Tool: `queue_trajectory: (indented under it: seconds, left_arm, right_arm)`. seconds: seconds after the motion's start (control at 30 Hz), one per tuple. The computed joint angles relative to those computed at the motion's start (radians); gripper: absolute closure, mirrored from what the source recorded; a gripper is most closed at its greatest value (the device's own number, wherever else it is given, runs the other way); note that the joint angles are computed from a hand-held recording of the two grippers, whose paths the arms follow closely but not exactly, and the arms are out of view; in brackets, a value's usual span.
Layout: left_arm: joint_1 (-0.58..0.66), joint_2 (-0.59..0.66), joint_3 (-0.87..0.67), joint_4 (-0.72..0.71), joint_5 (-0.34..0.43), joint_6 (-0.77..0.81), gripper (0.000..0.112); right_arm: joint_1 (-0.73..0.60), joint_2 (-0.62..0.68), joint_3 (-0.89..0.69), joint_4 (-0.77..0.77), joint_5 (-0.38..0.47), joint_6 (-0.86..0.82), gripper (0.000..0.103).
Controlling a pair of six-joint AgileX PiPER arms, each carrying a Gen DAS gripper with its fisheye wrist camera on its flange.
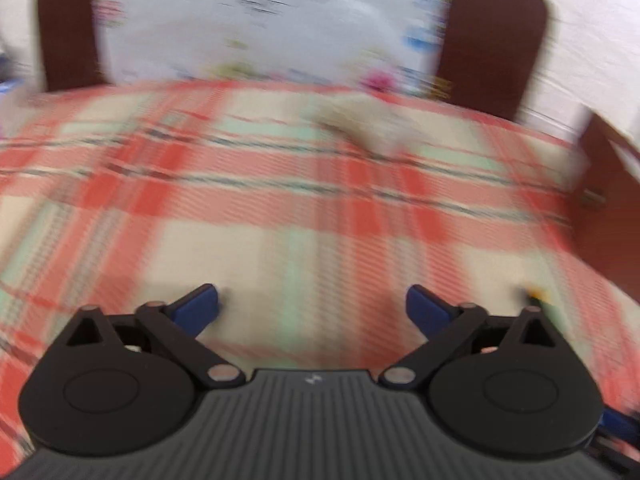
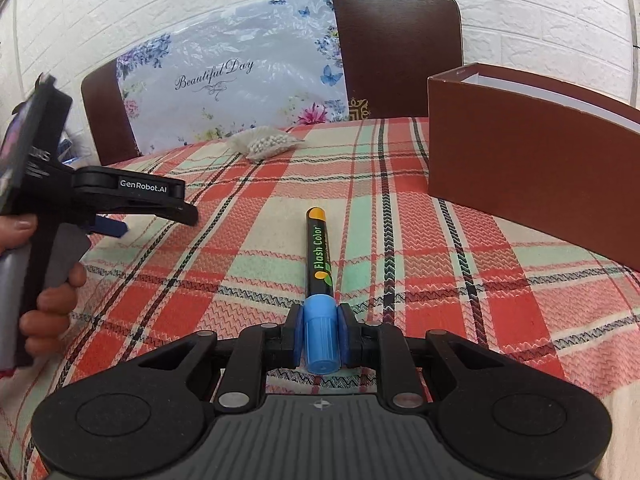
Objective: Organize objects
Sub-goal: 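Grasp the blue-capped marker by its cap with the right gripper, then carry the marker into the brown box and open the right gripper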
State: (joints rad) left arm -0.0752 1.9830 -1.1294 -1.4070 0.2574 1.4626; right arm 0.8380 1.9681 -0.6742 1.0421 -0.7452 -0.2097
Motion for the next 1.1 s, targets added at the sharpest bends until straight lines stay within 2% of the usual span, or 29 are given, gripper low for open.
queue_trajectory:
  seconds: [0.13, 0.2, 0.23, 0.27, 0.37, 0.5, 0.57, 0.63, 0.7, 0.77, 0.87, 1.0, 1.1]
  left_arm:
    - [-0.045, -0.040, -0.015, 0.284, 0.190, -0.305, 0.027]
    - [-0.084, -0.028, -0.040, 0.369, 0.231, -0.422, 0.030]
    - [-0.107, -0.022, -0.045, 0.396, 0.228, -0.462, 0.031]
    - [-0.135, -0.024, -0.038, 0.416, 0.191, -0.486, 0.031]
    - [-0.194, -0.026, -0.033, 0.499, 0.125, -0.572, 0.032]
    - [-0.231, -0.029, -0.040, 0.566, 0.120, -0.653, 0.049]
    - [-0.245, -0.024, -0.062, 0.616, 0.123, -0.697, 0.057]
    - [-0.258, -0.019, -0.075, 0.626, 0.130, -0.707, 0.071]
    - [-0.271, -0.011, -0.092, 0.649, 0.142, -0.731, 0.079]
    - [-0.282, -0.012, -0.103, 0.665, 0.149, -0.757, 0.080]
    - [-0.280, -0.036, -0.109, 0.578, 0.193, -0.694, 0.088]
    - [-0.317, -0.096, -0.123, 0.483, 0.216, -0.586, 0.091]
    - [-0.361, -0.104, -0.186, 0.472, 0.235, -0.570, 0.091]
  right_arm:
    - [-0.005, -0.001, 0.037, -0.075, -0.029, 0.095, 0.087]
    - [-0.020, -0.003, 0.060, -0.139, -0.041, 0.169, 0.087]
    - [-0.029, -0.005, 0.074, -0.178, -0.048, 0.217, 0.087]
    - [-0.049, -0.010, 0.095, -0.240, -0.055, 0.286, 0.087]
    - [-0.138, -0.009, 0.172, -0.492, -0.120, 0.571, 0.087]
    - [-0.240, 0.012, 0.228, -0.728, -0.214, 0.824, 0.087]
    - [-0.266, 0.028, 0.247, -0.790, -0.267, 0.905, 0.087]
    - [-0.286, 0.037, 0.260, -0.833, -0.305, 0.952, 0.087]
    - [-0.280, 0.035, 0.278, -0.839, -0.344, 0.963, 0.086]
    - [-0.280, 0.026, 0.288, -0.834, -0.355, 0.966, 0.085]
    - [-0.288, -0.005, 0.319, -0.834, -0.383, 0.943, 0.085]
    - [-0.220, -0.126, 0.354, -0.675, -0.389, 0.770, 0.086]
    - [-0.207, -0.231, 0.348, -0.530, -0.346, 0.611, 0.086]
